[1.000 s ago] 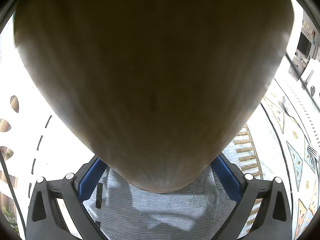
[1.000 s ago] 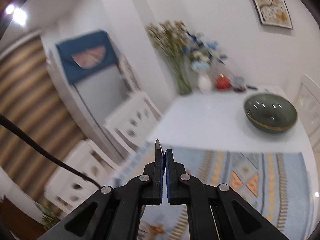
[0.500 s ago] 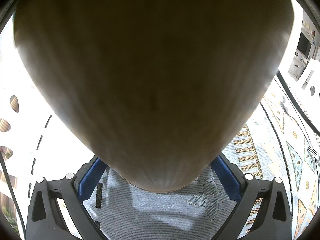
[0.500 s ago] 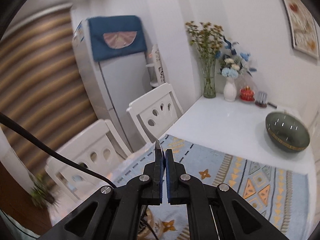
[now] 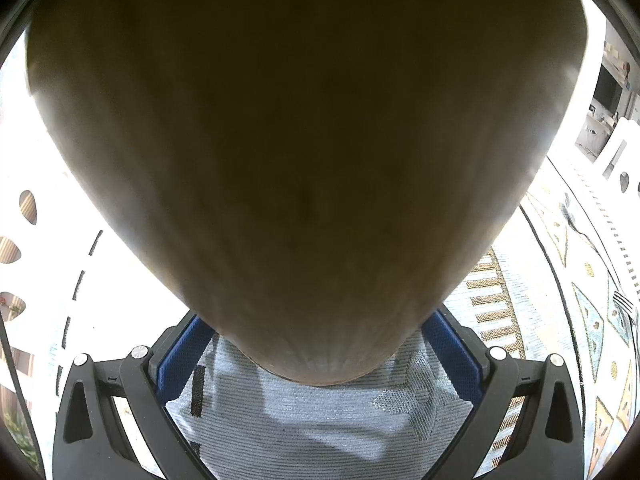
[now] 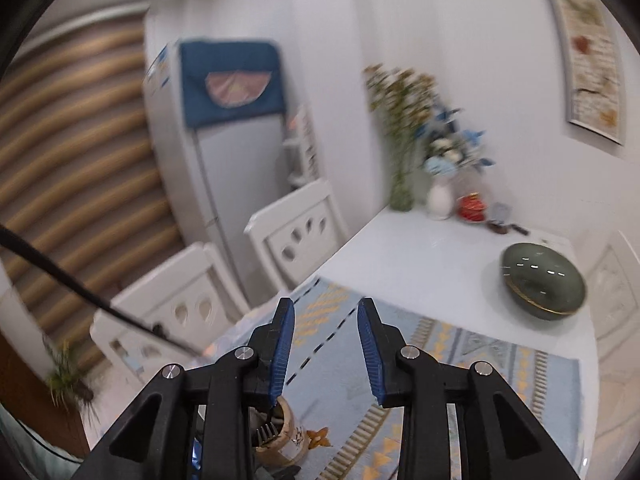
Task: Organize utensils
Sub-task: 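Carry the metal spoon with the right tool into the wooden cup and release, then move the open right tool back to the last metal spoon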
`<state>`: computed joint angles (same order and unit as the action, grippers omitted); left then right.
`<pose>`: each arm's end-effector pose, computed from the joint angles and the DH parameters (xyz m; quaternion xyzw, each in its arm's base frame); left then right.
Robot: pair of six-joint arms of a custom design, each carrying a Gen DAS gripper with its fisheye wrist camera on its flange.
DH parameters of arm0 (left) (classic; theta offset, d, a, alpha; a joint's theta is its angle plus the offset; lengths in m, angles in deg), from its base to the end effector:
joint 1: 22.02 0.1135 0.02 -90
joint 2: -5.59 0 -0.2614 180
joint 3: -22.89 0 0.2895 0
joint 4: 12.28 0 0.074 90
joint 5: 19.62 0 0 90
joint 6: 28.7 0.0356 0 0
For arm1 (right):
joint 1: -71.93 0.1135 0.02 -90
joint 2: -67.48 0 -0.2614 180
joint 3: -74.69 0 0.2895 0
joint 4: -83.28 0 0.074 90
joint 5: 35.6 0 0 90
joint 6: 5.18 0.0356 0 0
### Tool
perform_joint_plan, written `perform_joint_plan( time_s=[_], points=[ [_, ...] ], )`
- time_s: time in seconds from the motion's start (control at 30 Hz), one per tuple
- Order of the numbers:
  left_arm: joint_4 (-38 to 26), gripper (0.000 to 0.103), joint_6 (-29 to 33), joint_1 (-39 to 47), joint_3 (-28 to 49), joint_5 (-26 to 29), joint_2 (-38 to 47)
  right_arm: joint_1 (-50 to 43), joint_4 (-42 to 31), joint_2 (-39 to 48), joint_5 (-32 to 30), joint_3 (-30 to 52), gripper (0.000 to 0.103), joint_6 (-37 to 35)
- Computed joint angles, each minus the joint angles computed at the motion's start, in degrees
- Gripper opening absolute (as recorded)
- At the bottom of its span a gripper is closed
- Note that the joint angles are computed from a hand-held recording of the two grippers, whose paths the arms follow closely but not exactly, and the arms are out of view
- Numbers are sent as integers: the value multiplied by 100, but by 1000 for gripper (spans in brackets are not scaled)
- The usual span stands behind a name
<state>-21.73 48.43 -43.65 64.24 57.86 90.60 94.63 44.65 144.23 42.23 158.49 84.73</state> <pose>0.2557 -0.0931 0.0871 0.0376 0.9429 0.0055 0.3310 0.3108 0.1382 0.3465 -0.2222 0.8406 0.1859 0.4577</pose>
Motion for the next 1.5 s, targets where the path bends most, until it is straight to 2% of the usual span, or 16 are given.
perform_joint_plan(
  time_s=[0.07, 0.17, 0.27, 0.4, 0.47, 0.6, 0.67, 0.83, 0.97, 1.07, 1.13, 1.17, 1.27, 1.5],
  points=[
    [-13, 102, -13, -15, 16, -8, 5, -325, -247, -486, -291, -71, 32, 176],
    [-16, 102, -10, -12, 16, -6, 3, -824, -779, -1084, -852, -137, 44, 342],
    [-16, 102, -10, -12, 16, -6, 3, -1261, -1375, -1653, -1250, -316, 48, 421],
    [-16, 102, -9, -9, 17, -8, 4, -1403, -2120, -2012, -920, -826, 61, 570],
    [-9, 102, -10, -8, 16, -5, 10, -1372, -2216, -1989, -858, -1399, 61, 947],
    [-15, 102, -4, -3, 17, 7, 3, -825, -1761, -1506, -56, -2611, 60, 1477],
    [3, 102, 43, 53, -13, 66, -25, -364, -1136, -1080, 571, -3142, 60, 1510],
    [46, 102, 67, 83, -42, 125, -23, -30, 185, -33, 1314, -3591, 60, 1610],
    [115, 102, 74, 86, -65, 109, 24, 197, 1092, 309, 2096, -3865, 62, 1584],
    [125, 102, 100, 117, -80, 113, 16, 330, 1575, 247, 2354, -4134, 72, 1473],
    [123, 102, 97, 112, -78, 98, 19, 351, 1718, 250, 2479, -4221, 87, 1576],
    [111, 102, 92, 106, -70, 91, 17, 321, 1712, 231, 2538, -4268, 103, 1684],
    [84, 102, 76, 84, -59, 71, 6, 299, 1591, 97, 2534, -4327, 103, 1776],
    [72, 102, 22, 15, -7, 10, 62, 405, 2095, -105, 2658, -4721, 103, 1784]
  ],
)
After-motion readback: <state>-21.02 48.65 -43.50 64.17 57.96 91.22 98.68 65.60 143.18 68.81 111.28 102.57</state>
